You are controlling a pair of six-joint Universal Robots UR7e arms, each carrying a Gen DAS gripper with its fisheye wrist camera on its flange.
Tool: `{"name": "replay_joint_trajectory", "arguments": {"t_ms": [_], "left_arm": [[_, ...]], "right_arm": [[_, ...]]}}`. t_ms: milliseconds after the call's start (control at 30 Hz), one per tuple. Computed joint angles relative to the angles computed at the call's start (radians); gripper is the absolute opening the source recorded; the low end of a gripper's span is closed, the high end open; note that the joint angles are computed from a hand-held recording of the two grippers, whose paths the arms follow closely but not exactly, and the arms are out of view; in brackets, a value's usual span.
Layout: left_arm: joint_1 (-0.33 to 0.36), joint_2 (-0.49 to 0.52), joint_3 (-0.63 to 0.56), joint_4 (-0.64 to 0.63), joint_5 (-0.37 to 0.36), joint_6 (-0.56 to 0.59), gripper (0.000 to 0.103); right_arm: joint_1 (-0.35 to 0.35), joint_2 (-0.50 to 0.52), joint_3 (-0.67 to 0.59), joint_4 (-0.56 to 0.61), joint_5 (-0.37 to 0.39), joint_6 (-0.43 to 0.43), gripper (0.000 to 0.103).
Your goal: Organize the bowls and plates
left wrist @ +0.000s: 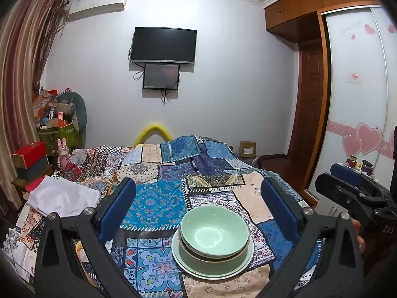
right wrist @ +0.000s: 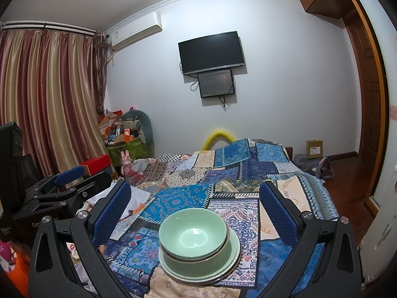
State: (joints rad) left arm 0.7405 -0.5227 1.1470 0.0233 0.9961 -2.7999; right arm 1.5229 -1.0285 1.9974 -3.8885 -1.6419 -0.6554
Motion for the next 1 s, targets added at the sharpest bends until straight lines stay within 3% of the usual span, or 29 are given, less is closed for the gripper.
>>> {"name": "replay_joint_trajectory", "arguments": {"t_ms": [1000], "left_arm": [[0.007, 0.000, -0.011, 0.038, 0.020, -0.016, 0.102]], "right_arm": [[-0.005, 0.005, -0.007, 0.003, 0.000, 0.012, 0.103]]}}
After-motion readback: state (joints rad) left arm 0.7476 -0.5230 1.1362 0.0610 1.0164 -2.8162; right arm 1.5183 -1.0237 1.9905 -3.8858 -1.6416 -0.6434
